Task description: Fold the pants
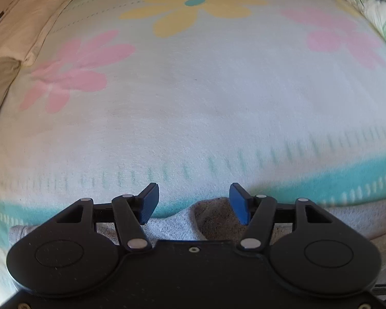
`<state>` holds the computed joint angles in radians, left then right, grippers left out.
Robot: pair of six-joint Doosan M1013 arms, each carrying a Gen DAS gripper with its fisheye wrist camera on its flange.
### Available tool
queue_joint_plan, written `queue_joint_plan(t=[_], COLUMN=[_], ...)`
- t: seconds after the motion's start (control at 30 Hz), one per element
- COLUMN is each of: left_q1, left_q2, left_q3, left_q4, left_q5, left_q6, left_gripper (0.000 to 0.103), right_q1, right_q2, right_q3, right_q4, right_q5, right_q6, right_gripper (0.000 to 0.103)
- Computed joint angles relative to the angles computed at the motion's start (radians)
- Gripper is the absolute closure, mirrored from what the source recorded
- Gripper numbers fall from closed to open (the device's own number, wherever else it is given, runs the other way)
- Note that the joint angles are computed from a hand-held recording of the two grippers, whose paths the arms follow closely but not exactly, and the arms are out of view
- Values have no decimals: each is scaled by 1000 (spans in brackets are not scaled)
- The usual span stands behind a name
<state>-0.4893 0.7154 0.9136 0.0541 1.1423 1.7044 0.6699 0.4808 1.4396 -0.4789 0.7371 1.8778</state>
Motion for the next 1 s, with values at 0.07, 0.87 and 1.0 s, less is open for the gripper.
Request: queue_joint_plan(t=[0.07, 0.87, 1.0], left_q1=[-13, 36, 27], left_q2=[-1, 36, 18], left_q3=[15, -14, 16], left_q4=[49, -20, 21], left_q5=[-2, 8, -55], left_q6=[20, -279, -286], left_gripper=[38, 75, 69], right_q1=[-1, -1, -32], right_q2=[-3, -61, -31], right_q3=[2, 81, 43], right_q4=[3, -316, -164], right_q5=[-5, -27, 45], right_q6=[1, 581, 571], right_gripper=[101, 97, 97])
